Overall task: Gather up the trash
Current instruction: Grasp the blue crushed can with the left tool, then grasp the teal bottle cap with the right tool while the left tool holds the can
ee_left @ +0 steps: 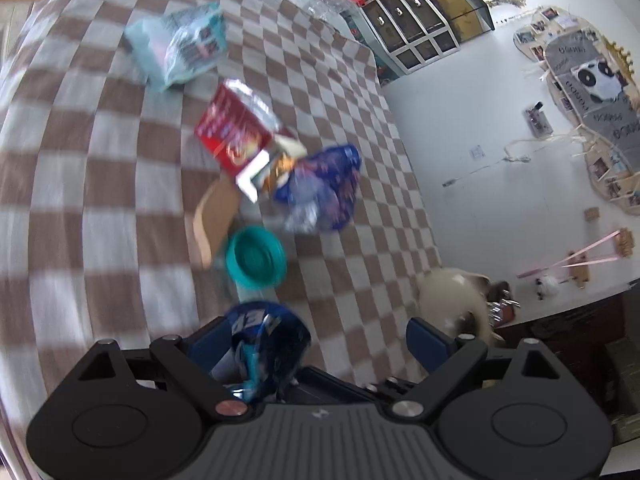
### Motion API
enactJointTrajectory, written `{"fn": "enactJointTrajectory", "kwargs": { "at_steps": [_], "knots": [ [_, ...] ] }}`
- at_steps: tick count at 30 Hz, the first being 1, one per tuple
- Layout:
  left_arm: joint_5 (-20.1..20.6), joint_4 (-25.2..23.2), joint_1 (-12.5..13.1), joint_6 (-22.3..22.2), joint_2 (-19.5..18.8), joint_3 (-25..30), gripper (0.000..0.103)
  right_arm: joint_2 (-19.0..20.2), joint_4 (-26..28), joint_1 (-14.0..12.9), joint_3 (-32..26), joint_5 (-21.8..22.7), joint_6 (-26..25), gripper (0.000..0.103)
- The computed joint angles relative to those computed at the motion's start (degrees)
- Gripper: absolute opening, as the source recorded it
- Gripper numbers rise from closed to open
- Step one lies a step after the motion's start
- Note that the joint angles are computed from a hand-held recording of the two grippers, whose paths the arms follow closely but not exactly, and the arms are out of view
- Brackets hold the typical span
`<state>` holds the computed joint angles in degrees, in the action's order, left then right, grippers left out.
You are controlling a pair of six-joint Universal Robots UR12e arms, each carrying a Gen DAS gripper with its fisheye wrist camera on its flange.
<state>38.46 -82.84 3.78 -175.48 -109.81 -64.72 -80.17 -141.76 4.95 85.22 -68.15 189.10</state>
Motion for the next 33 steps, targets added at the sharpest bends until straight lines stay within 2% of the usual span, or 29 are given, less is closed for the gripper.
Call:
{"fn": "enactJointTrajectory", "kwargs": {
  "at_steps": [6, 9, 13, 19, 24, 27, 28, 29, 31, 33],
  "knots": [
    [-1.2, -1.4, 0.8, 0.2, 4.0, -5.3, 0.093, -2.4, 3.2, -0.4, 2.7, 1.0, -0.4, 0.016],
    [-1.2, -0.3, 0.9, -1.1, 5.2, -7.4, 0.083, -3.0, 3.8, -0.4, 3.5, 0.8, 0.5, 0.017],
    [3.4, 1.4, -0.1, -2.0, 5.2, -7.1, 0.076, -3.1, 3.7, -0.3, 3.7, 0.2, 0.8, 0.017],
    [9.4, 3.1, -1.5, -4.0, 4.5, -5.8, 0.062, -2.6, 3.5, 0.2, 3.0, -0.5, -1.4, 0.016],
    [15.8, 2.4, -2.5, -2.5, 4.3, -4.9, 0.057, -1.9, 3.4, 0.7, 2.0, 0.0, -2.7, 0.016],
    [17.3, 2.8, -2.4, -2.9, 4.4, -5.2, 0.050, -1.6, 3.3, 0.8, 1.7, 0.4, -3.2, 0.016],
    [17.1, 3.2, -2.2, -3.5, 4.5, -5.5, 0.046, -1.5, 3.4, 0.8, 1.6, 0.4, -3.3, 0.016],
    [17.0, 3.6, -2.1, -3.9, 4.7, -5.8, 0.037, -1.5, 3.7, 0.7, 1.6, 0.5, -3.4, 0.016],
    [17.4, 4.4, -1.9, -4.4, 4.9, -6.2, 0.029, -1.4, 4.4, 0.6, 1.5, -0.1, -3.4, 0.016],
    [17.2, 5.3, -1.7, -4.9, 5.2, -6.8, 0.027, -1.2, 4.9, 0.5, 1.3, -1.5, -3.8, 0.016]
  ]
}}
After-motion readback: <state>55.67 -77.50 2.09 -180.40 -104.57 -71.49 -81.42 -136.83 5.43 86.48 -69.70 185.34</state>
